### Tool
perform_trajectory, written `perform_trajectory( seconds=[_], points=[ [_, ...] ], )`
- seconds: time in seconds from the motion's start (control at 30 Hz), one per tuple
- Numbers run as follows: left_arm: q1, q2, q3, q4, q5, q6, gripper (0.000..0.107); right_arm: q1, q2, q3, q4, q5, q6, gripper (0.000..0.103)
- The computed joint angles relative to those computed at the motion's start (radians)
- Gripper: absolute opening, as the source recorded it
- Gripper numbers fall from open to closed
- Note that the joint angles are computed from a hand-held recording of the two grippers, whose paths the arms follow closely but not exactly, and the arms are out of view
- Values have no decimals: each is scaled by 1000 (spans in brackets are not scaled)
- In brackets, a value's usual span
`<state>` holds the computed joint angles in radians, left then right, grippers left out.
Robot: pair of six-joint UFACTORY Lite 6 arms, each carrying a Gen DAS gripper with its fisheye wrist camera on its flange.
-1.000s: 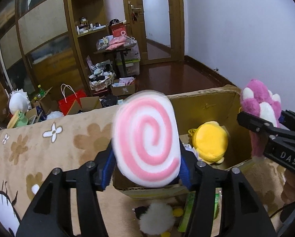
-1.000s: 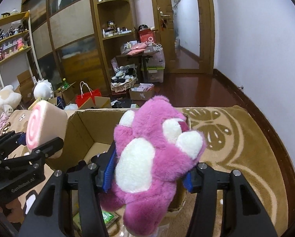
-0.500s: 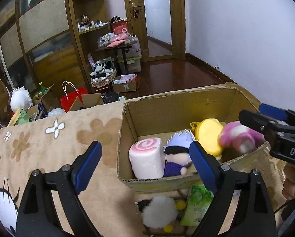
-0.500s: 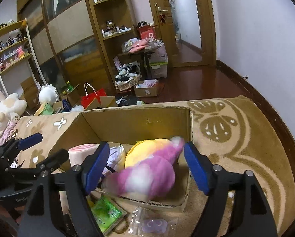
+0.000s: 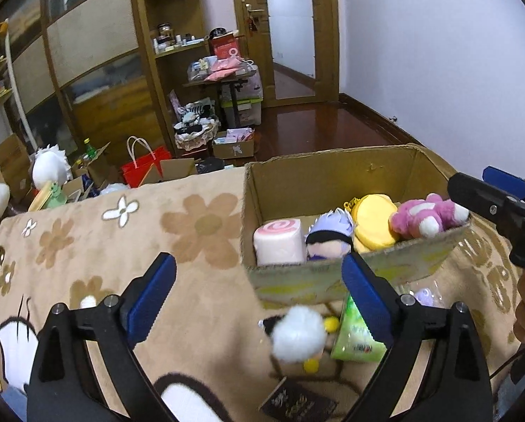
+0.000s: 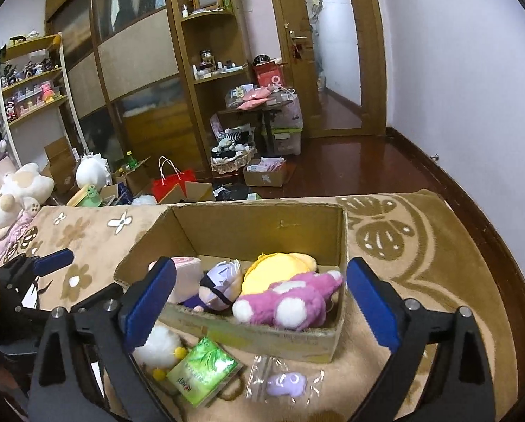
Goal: Organize soft objects
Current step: 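Pull both tools back from the box toward the remaining items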
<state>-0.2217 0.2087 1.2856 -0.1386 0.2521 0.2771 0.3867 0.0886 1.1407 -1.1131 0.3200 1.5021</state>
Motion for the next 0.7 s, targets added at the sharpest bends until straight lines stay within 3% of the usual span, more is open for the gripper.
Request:
perform_trajectory(
  seconds=[0.13,0.47,0.7],
  points=[
    [18,-94,-82,-11,21,7,95,21,-60,-34,80,54,-71,102],
    [36,-292,-244,43,79,-50,95,81,-219,-160,79,198,-59,102],
    [27,-316,-275,63,121,-65,95,124,-254,-191,57,250,-55,102]
  ],
)
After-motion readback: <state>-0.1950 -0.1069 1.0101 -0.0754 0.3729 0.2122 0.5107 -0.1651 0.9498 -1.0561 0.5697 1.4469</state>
